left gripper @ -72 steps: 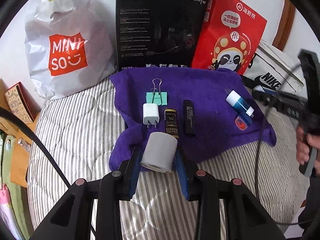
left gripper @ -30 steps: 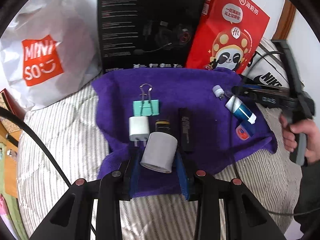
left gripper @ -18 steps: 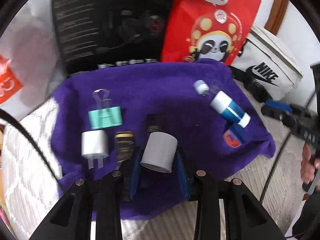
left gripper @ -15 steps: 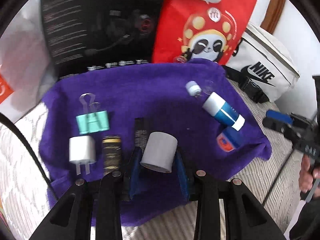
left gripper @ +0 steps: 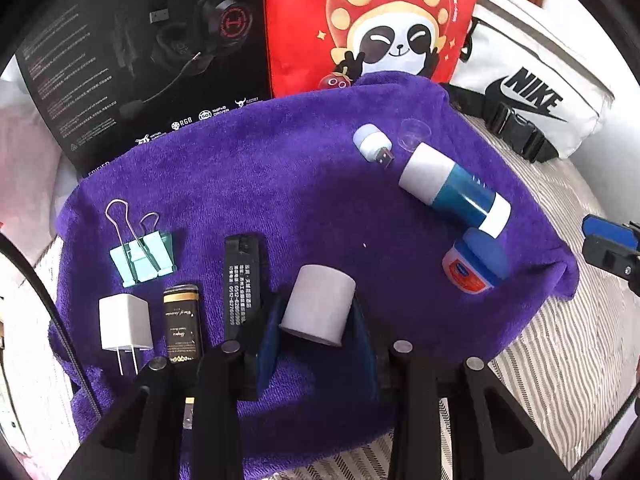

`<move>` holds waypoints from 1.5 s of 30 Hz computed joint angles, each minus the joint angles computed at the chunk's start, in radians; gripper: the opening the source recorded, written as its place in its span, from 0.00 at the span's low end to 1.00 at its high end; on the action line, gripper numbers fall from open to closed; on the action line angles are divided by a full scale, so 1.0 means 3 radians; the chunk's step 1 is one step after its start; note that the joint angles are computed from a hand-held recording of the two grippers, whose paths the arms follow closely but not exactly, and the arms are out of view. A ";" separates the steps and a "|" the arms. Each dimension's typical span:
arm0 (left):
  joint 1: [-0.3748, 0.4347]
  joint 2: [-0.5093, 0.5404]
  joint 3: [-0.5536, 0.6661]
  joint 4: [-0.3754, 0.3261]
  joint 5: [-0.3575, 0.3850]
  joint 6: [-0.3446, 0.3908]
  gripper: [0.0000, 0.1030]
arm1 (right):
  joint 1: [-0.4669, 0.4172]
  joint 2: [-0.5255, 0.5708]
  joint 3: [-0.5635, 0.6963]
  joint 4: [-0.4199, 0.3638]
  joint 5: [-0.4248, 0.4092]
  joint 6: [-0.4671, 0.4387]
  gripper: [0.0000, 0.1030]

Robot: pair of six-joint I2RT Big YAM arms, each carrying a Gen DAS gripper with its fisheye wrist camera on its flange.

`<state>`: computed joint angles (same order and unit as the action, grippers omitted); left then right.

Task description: Organize rigid objects

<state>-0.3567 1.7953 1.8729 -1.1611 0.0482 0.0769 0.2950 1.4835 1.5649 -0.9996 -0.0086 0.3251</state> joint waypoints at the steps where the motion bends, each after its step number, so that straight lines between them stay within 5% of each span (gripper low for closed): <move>1: -0.0004 0.0006 0.0015 -0.0027 0.0014 -0.0005 0.40 | 0.0008 -0.0007 -0.0004 -0.0004 0.0009 0.0000 0.41; 13: 0.0005 -0.0106 -0.0040 -0.0175 0.0076 -0.0182 0.42 | 0.0109 -0.0112 -0.0082 -0.0030 0.0085 0.0009 0.43; 18: 0.0015 -0.0242 -0.0111 -0.0196 0.0005 -0.0256 0.50 | 0.0155 -0.0121 -0.0107 -0.0021 0.0143 0.0011 0.46; 31: 0.0011 -0.0822 -0.0554 -0.0093 -0.0364 -0.0525 0.84 | 0.0383 -0.0085 0.0028 -0.0097 0.0388 -0.0071 0.86; 35: 0.0012 -0.1046 -0.0672 -0.0080 -0.0437 -0.0623 0.99 | 0.0473 -0.0054 0.0136 -0.0253 0.0462 -0.0074 0.92; 45: 0.0018 -0.1497 -0.0779 -0.0026 -0.0524 -0.0921 0.99 | 0.0677 -0.0125 0.0355 -0.0635 0.0758 0.0119 1.00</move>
